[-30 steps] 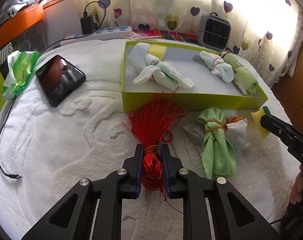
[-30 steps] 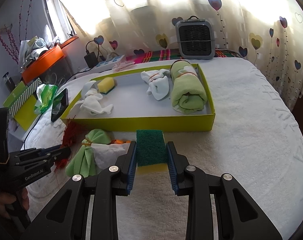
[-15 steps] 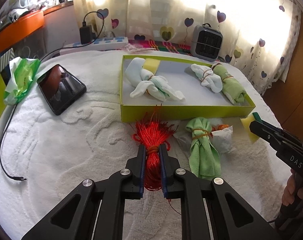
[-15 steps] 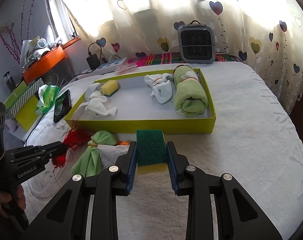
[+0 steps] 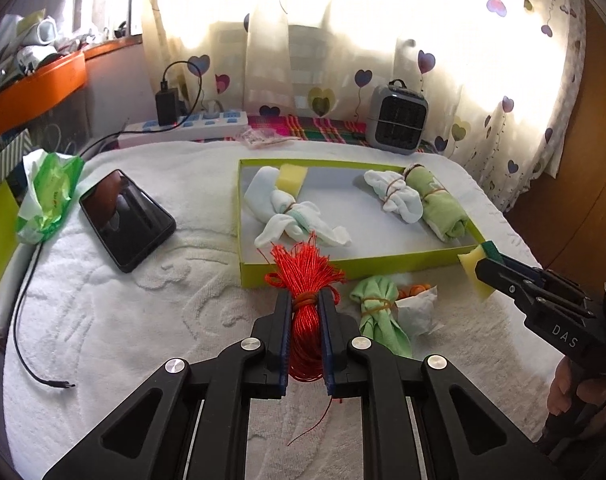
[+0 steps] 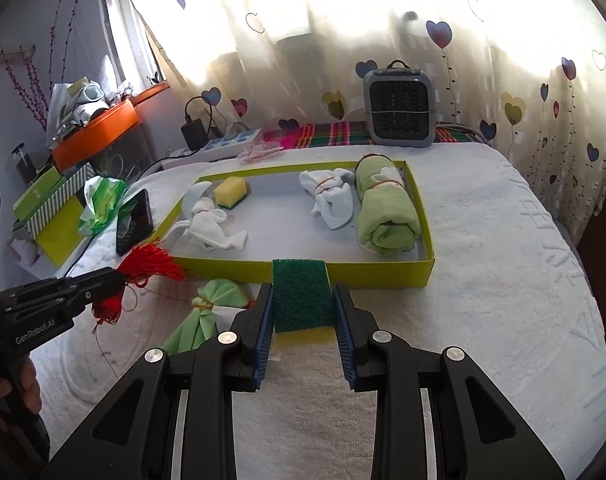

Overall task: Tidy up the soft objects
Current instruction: 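Lift and carry the red yarn and green-yellow sponge over the yellow box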

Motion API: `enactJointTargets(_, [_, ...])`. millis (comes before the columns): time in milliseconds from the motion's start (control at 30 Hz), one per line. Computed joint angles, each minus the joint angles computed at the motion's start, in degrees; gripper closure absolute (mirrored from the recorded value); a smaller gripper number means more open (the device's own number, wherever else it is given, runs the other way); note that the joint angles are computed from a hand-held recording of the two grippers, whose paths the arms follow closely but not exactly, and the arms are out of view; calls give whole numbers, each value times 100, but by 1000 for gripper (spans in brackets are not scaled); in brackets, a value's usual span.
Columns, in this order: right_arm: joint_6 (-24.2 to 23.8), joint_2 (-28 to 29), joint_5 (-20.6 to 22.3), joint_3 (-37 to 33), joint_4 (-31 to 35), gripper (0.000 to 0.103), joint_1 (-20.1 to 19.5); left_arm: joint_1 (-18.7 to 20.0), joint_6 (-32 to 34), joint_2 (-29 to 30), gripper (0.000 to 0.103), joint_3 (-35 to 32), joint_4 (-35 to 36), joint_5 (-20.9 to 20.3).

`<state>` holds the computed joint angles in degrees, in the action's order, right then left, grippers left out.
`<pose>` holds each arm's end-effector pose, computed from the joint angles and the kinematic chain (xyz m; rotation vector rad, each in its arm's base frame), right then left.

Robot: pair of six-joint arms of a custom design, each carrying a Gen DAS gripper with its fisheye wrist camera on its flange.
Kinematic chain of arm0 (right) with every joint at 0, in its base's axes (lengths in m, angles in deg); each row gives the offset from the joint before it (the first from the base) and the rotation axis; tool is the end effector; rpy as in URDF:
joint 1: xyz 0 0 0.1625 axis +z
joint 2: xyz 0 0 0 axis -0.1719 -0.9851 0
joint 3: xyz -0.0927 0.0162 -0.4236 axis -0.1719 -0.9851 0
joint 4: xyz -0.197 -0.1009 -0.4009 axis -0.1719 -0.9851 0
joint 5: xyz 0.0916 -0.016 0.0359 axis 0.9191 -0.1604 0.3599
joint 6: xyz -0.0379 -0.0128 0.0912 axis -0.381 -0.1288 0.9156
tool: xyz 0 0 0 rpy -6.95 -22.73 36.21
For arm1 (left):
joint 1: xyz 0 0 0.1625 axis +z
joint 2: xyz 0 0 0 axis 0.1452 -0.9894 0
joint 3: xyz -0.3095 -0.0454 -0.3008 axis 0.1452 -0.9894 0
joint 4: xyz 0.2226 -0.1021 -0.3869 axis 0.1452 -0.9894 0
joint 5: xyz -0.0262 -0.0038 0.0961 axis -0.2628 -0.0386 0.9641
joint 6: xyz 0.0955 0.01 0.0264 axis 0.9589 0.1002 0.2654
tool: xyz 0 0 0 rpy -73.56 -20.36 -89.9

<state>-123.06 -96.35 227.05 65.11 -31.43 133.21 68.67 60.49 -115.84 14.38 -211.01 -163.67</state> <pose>0.4415 -0.5832 -0.0537 -0.0018 -2.2065 1.2018 -0.0009 -0.7049 0.4100 1.1235 2.5065 -0.5689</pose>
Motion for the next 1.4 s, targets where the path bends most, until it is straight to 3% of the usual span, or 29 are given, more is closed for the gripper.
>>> enactJointTargets(500, [-373,-59,-116,-200,-96,73,-31,-156,-85,287,91,-482,276,-387])
enactJointTargets(1033, [-630,-7,-268,-584,24,73,-245,-287,-244,890,91,-1038,351,-336])
enactJointTargets(1400, [-516,258,-476,-1061,467,73,-457,-385,-305,1342,91,-1369,361,-204])
